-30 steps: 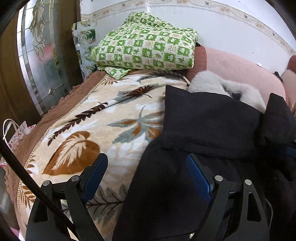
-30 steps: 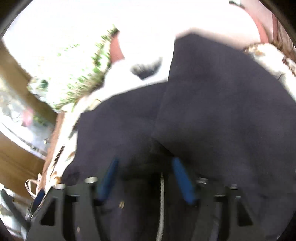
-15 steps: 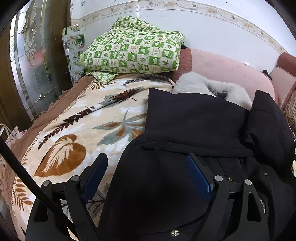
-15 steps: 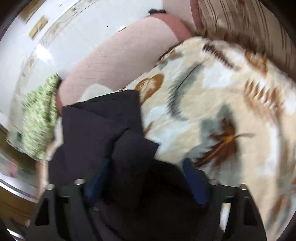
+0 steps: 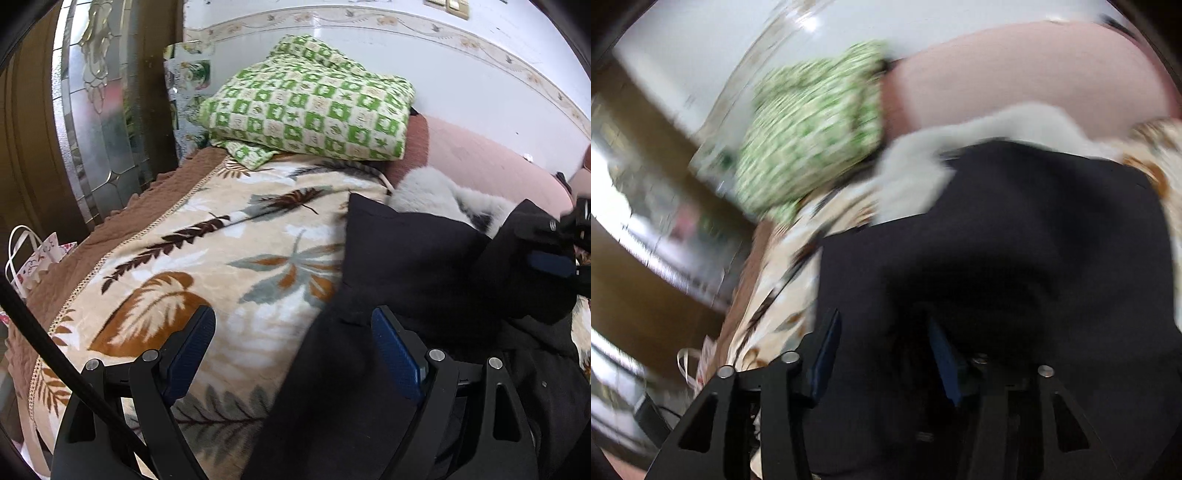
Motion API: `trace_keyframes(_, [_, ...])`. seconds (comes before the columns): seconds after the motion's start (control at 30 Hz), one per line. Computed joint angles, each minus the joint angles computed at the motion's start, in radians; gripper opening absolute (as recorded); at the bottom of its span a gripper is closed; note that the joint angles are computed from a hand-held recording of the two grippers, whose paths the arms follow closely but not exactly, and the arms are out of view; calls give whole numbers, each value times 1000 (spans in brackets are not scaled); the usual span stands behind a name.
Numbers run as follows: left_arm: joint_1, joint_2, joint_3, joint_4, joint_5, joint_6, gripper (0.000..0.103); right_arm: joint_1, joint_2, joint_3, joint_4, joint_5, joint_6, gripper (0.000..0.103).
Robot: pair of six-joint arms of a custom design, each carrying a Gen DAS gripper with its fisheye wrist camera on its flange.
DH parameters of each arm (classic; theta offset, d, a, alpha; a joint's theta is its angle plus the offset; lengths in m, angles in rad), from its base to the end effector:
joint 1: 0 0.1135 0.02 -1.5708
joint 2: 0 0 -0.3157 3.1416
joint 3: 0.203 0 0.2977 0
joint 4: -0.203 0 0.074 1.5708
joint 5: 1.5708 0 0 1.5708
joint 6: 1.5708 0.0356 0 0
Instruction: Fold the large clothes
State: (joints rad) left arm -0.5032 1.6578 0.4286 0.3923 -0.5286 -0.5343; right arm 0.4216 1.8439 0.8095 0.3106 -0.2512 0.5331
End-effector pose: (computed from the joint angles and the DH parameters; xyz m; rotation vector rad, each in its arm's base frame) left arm 0.2468 -0.1154 0.0956 -0.2698 2.2528 0.1003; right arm 0.3495 0.1665 0.1257 -0.0026 2.3933 0.7628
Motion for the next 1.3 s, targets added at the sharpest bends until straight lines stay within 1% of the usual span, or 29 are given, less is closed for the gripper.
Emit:
trace_keyframes(0.07, [22,-7,2,-9,11,13,86,50,-10,24,15,-16,-41,65])
trace_keyframes(0.1, [33,-6,8,-17,19,23,86,66,-23,23,16,-15,-52,69])
trace_keyframes(0.13, [48,-5,14,-25,37,35,86,86,-42,20,14,3,-63,77])
trace_keyframes(0.17, [58,-5,17,-24,54,41,86,95,-57,13,16,18,-69,80])
trace_keyframes(0.2, [70,-7,16,-17,80,45,86,103,-85,-6,25,38,-77,80])
trace_keyframes(0.27, [82,-13,10,1,132,52,86,104,-137,-60,61,65,-65,81])
trace_keyframes(0.37, [83,-31,-12,47,230,67,86,57,-234,-217,175,142,-23,82])
trace_keyframes(0.43, [61,-45,-33,89,276,82,86,15,-286,-327,248,195,0,83])
trace_keyframes(0.47, [41,-47,-38,105,279,92,86,-5,-304,-364,272,205,8,84])
trace_keyframes(0.53, [-18,-46,-40,118,253,116,86,-67,-316,-474,374,209,39,85])
trace_keyframes(0.57, [-59,-43,-38,118,228,132,86,-115,-295,-538,460,184,62,85])
trace_keyframes(0.6, [-98,-39,-33,114,207,149,86,-146,-282,-569,505,166,76,85])
trace_keyframes(0.7, [-241,1,9,99,115,213,86,-291,-153,-656,718,70,96,85])
trace_keyframes(0.77, [-299,50,60,74,83,230,86,-381,-80,-663,769,31,94,85])
trace_keyframes(0.87, [-373,121,140,48,103,270,86,-489,-30,-638,767,-55,96,85])
trace_keyframes(0.9, [-400,147,170,37,88,293,86,-526,-1,-630,788,-91,114,85])
trace_keyframes(1.0, [-495,271,302,-18,-51,423,86,-586,50,-626,835,-176,155,85])
trace_keyframes(1.03, [-516,311,342,-32,-83,464,86,-590,54,-623,835,-187,164,85])
trace_keyframes(1.1, [-535,369,408,-67,-120,504,86,-607,60,-623,839,-217,176,85])
trace_keyframes(1.13, [-537,391,437,-81,-126,513,83,-615,62,-624,844,-225,176,85])
trace_keyframes(1.17, [-536,403,458,-95,-129,517,76,-616,60,-627,847,-225,179,85])
trace_keyframes(1.2, [-535,416,482,-118,-140,515,49,-616,58,-628,848,-223,181,85])
trace_keyframes(1.23, [-530,427,517,-175,-160,495,11,-615,59,-629,851,-221,181,85])
trace_keyframes(1.27, [-512,426,550,-244,-162,449,3,-613,57,-629,849,-215,181,85])
trace_keyframes(1.3, [-486,399,541,-248,-121,417,3,-614,62,-631,856,-216,178,85])
